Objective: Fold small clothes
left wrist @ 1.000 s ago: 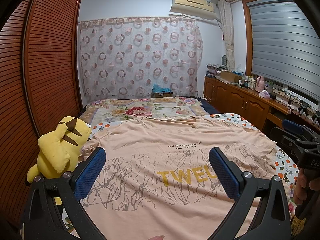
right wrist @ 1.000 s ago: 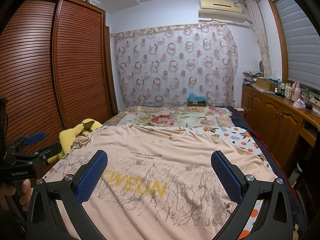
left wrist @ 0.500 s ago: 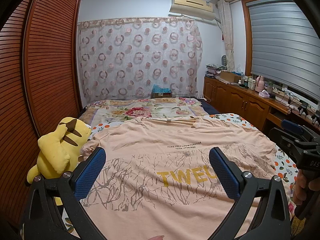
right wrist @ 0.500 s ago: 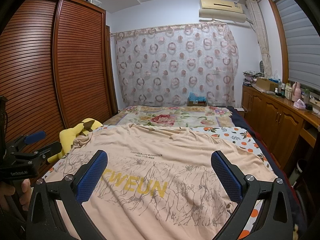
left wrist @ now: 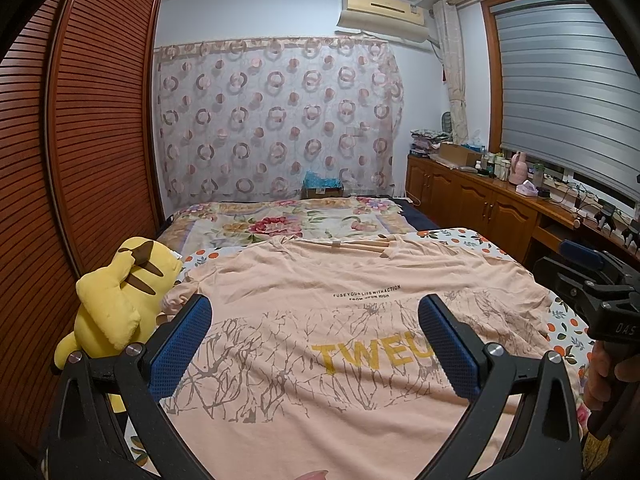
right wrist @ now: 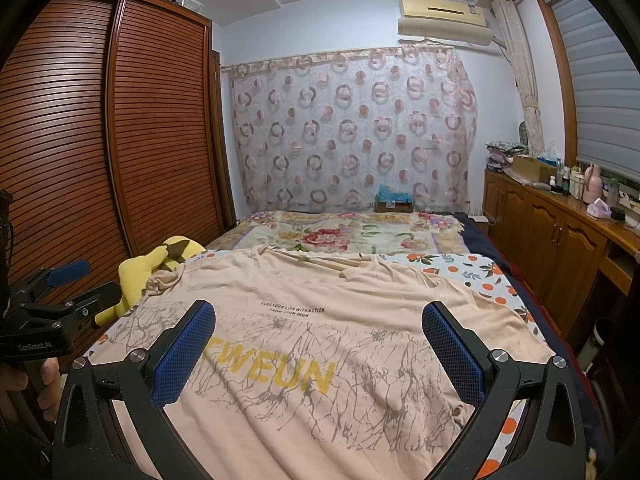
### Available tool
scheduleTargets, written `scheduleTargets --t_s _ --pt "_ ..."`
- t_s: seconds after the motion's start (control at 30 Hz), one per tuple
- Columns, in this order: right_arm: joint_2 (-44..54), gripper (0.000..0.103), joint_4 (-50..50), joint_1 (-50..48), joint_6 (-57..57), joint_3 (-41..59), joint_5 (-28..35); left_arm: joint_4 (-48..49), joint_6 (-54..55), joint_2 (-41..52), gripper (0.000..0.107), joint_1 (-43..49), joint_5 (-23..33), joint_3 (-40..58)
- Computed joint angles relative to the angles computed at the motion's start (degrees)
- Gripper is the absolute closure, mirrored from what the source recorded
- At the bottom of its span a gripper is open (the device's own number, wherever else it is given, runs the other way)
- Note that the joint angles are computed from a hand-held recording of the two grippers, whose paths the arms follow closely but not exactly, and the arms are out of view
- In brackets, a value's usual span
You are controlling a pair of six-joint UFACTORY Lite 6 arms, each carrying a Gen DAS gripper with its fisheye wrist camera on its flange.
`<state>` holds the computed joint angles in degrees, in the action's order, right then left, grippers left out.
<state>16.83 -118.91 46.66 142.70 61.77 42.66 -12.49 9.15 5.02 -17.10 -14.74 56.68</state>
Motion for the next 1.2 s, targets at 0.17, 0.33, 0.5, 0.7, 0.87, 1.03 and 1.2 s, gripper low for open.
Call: scheduleTargets --t_s 0.17,0.33,0.5,0.7,0.87,1.03,1.2 --pt "0.0 0.0 0.02 -0.02 -0.07 0.04 -0.04 -0.14 0.09 0.04 0.004 -0.01 -0.09 -0.02" --pt "0.05 0.0 -0.02 -0.03 0.04 0.05 -0.04 0.02 -0.01 0.07 0.004 -0.05 -0.31 -0.14" --pt "-0.03 0.0 0.0 -0.09 -0.08 0.05 -0.15 -0.31 0.33 -0.03 0.004 -0.07 -0.27 -0.17" --pt "1.21 0.0 0.15 0.15 -0.06 1.08 -0.28 -0.2 0.21 -0.03 0.004 -0.04 -0.21 -0.23" --pt "2.94 0.0 -0.51 -0.38 0.36 2.48 -1.7 -0.64 0.64 1.13 0.004 0.41 1.66 1.53" --pt "5.74 0.0 -1.04 -3.09 -0.58 5.65 -5.57 1.8 -0.76 4.21 0.004 2.74 2.98 3.25" --pt "10.79 0.0 0.75 -5.38 -4.96 11.83 -10.88 14.11 -11.25 8.06 0.004 5.85 3.9 4.99"
